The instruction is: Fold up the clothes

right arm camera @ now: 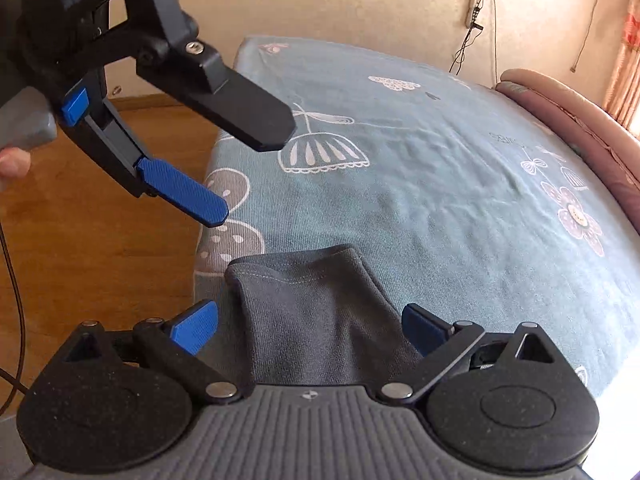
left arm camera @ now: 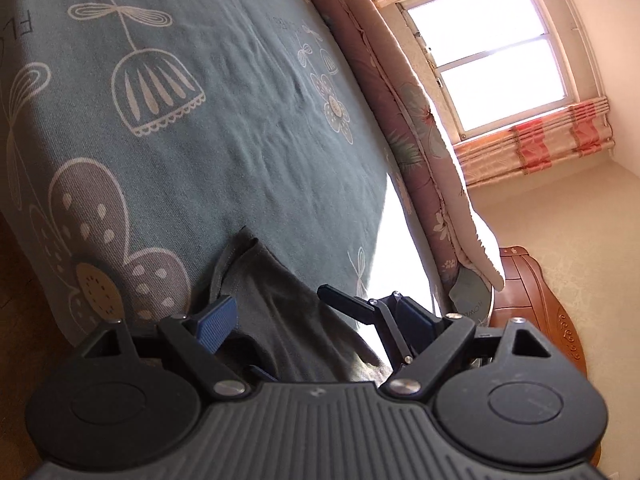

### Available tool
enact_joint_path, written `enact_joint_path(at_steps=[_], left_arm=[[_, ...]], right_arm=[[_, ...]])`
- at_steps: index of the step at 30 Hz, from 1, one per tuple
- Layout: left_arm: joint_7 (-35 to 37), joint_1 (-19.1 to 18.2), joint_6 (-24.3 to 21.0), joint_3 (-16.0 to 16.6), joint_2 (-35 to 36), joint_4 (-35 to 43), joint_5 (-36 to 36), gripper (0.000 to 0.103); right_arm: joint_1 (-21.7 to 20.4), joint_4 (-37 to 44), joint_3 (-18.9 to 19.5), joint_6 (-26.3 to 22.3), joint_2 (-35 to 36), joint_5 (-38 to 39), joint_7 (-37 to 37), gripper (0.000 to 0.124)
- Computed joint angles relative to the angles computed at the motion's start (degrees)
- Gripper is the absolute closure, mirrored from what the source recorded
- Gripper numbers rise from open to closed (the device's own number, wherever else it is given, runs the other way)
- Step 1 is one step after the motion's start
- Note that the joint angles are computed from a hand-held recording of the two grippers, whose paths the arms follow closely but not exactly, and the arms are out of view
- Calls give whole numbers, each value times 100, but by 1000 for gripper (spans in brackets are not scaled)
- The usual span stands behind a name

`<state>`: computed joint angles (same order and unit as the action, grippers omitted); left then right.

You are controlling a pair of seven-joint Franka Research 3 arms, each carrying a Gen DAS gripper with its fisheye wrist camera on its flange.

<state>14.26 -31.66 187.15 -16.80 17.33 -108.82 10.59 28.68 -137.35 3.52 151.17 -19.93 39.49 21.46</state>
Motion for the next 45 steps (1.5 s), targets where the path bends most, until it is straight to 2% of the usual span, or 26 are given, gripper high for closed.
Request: enact_joint_path(at_steps=[2,3,4,6,8,10,13,17,19,22,25,27,29,30,31,33,37,40,43,45], left_arm=[[35,667,244,-794,230,7,-22,16],[13,1010,423,-1205,417,39,47,15],[-37,1227,543,-1476,617,117,159,14],[-157,1471,673,-1817,1027,343,420,13],[-266,1474,680,-1875,1363,620,593,13],[-339,1399,665,-1809,1609,877,672,13],[-388,1275,633,-1681,1913,1242,732,13],[-352,1237,875,-1595,2195,1541,905,13],[-374,1144,938,-1433,2192,1584,952,14],[-242,1035,239,-1236,1794,1462,997,14],[-15,1120,-90,-1368,1565,1259,838,14],[57,1009,-147,-1247,1483,1218,675,14],[102,841,-157,-1058,1425,1204,499,21],[151,670,-386,-865,1349,1253,455,38],[216,417,-816,-585,1250,1368,470,63],[518,283,-1430,-490,1190,1563,474,85],[775,-381,-2257,202,971,1906,1014,99],[688,-683,-2433,589,775,1952,1628,99],[584,-761,-2966,681,701,2042,1990,99],[700,-471,-3002,394,654,1865,1625,99]], right_arm=[[-201,-140,351,651,128,-531,407,33],[-237,-227,436,1006,158,-698,588,33],[-176,-238,361,1093,150,-677,668,33],[-52,-252,233,1296,154,-564,818,33],[44,-275,154,1526,169,-474,930,33],[89,-283,95,1642,192,-472,1047,33],[190,-277,-74,1445,148,-357,1052,33],[156,-383,-108,1284,34,-385,1004,33],[109,-409,-104,1200,7,-429,1042,33],[28,-428,-93,1109,-16,-482,1141,33],[19,-556,-123,1095,-187,-494,1122,33],[32,-585,-172,1072,-249,-453,1113,32],[0,-590,-176,1040,-269,-455,1165,32],[-27,-592,-160,1038,-269,-478,1212,32],[-53,-595,-146,1037,-268,-504,1260,32],[-42,-642,-171,1071,-324,-495,1251,32],[-12,-757,-221,1162,-474,-478,1204,32],[-15,-798,-259,1193,-543,-476,1244,32],[-47,-833,-263,1202,-583,-497,1350,31],[-67,-856,-266,1209,-609,-513,1422,31]])
